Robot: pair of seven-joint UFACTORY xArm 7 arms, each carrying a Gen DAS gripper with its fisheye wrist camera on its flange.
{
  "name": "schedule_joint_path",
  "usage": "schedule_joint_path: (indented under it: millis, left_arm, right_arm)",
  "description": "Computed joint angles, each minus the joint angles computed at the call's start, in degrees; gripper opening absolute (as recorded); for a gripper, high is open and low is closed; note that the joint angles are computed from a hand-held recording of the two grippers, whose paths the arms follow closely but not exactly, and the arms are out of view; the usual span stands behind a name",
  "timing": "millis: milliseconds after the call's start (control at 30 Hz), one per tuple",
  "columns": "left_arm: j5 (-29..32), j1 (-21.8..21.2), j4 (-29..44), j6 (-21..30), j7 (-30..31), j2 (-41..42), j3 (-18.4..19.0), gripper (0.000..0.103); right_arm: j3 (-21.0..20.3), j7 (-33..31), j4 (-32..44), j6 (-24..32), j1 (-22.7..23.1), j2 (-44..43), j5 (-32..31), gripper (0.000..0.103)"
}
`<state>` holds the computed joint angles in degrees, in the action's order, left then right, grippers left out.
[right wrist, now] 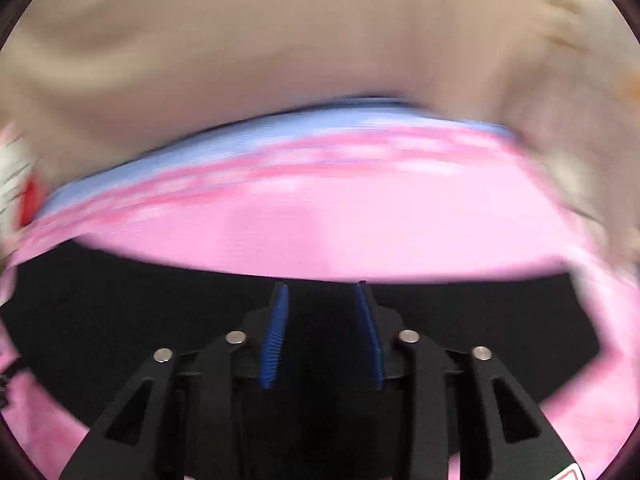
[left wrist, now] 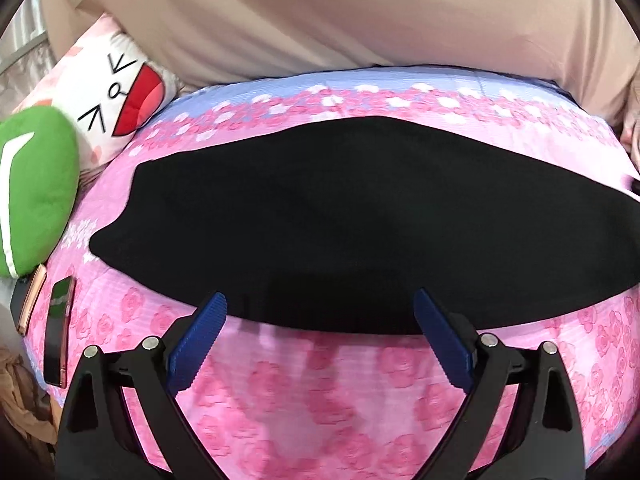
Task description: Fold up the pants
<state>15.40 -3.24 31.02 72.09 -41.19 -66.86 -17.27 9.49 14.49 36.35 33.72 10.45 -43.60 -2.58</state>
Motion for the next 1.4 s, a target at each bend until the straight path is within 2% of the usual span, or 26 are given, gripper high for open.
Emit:
schedule_joint_path:
  millis: [33,133,200,300,433,533,700,767,800,867,900,933,1000,1033,1067,1133,1267,1400]
  left_arm:
    - [-0.3,0.0,0.4,-0.6,-0.5,1.2,-0.8,0.093]
    - [-0.9,-0.2,2.5,-1.9,-2.6,5.8,-3.2,0.093]
    - [-1.3,-0.5,4.5,-2.9,-4.5,9.4,-4.4,0.093]
    - [-1.2,-1.2,7.5,-3.1,-7.3,13.8,-5.9,0.093]
    - [1.0,-2.1,11.6,-2.5,-9.9,19.6,-7.7,0.093]
    - [3.3,-2.9,14.3,-2.2,-11.5,23.6,-8.6,0.093]
    - [7.1,-4.7,17.2,-1.6,-13.5,28.0,-8.9,0.093]
    - [8.1,-5.5,18.0,-1.6,-14.3,29.4,-8.6,0.093]
    - [8.5,-5.8,18.1,-1.4,-14.7,29.8,-8.4,0.093]
    - [8.7,-6.9,17.9,-1.4,-15.0,30.0,-7.6,0.093]
    - [8.7,-7.2,17.8,-1.0,-15.1,30.0,-7.3,0.093]
    - [8.8,-7.5,17.8,-0.6,-15.2,30.0,-7.1,0.093]
    - [9.1,-8.1,17.5,0.1,-15.1,29.6,-6.6,0.093]
    - [9.2,-8.3,16.9,0.0,-15.2,29.0,-6.2,0.093]
    - [9.2,-8.5,16.5,-0.2,-15.2,28.4,-5.9,0.093]
    - [9.0,-8.6,15.6,-0.4,-15.2,27.6,-5.3,0.093]
    - [8.7,-8.4,13.4,-0.5,-15.1,25.5,-4.6,0.093]
    - [7.9,-8.1,10.9,-0.3,-14.8,22.4,-3.8,0.093]
  right_arm:
    - [-3.4,-1.6,-2.1,2.1,-3.2,-3.5,-2.0,0.04]
    - [-11.5,-8.2,-4.1,4.3,-7.7,-5.4,-2.9,0.043]
    - [-14.9,-12.4,-4.0,4.0,-8.8,-3.7,-1.4,0.043]
    - [-17.0,-17.9,-5.0,1.6,-10.0,-1.8,0.2,0.043]
    - [-17.7,-23.3,-5.0,-0.1,-9.2,-0.4,4.3,0.044]
    - [-18.5,-27.0,-3.7,1.8,-8.1,0.5,7.2,0.011]
    - [-17.5,-30.5,-1.3,-0.4,-8.8,-2.9,9.0,0.007]
    - [-16.8,-30.8,0.0,-0.8,-10.1,-1.3,8.2,0.007]
    - [-16.0,-31.4,0.8,0.7,-11.5,1.4,8.0,0.008]
    - [-16.2,-30.6,0.1,1.5,-11.6,6.0,5.4,0.013]
    - [-15.6,-31.2,-1.3,-0.7,-12.3,4.7,6.6,0.014]
    - [-14.3,-29.5,-1.9,-0.5,-13.6,3.2,6.0,0.019]
    - [-14.1,-27.5,-3.5,-1.9,-14.4,-1.0,6.4,0.037]
    - [-15.2,-27.7,-4.1,-1.7,-13.7,-2.5,7.2,0.055]
    - [-16.2,-27.3,-4.3,-0.7,-13.6,-3.7,8.1,0.059]
    - [-17.2,-26.7,-4.0,1.3,-14.0,-3.6,8.7,0.06]
    - [-20.1,-27.0,-3.5,4.5,-11.8,-1.5,13.0,0.06]
    - [-13.9,-21.8,-4.2,4.4,-15.5,-1.0,9.4,0.066]
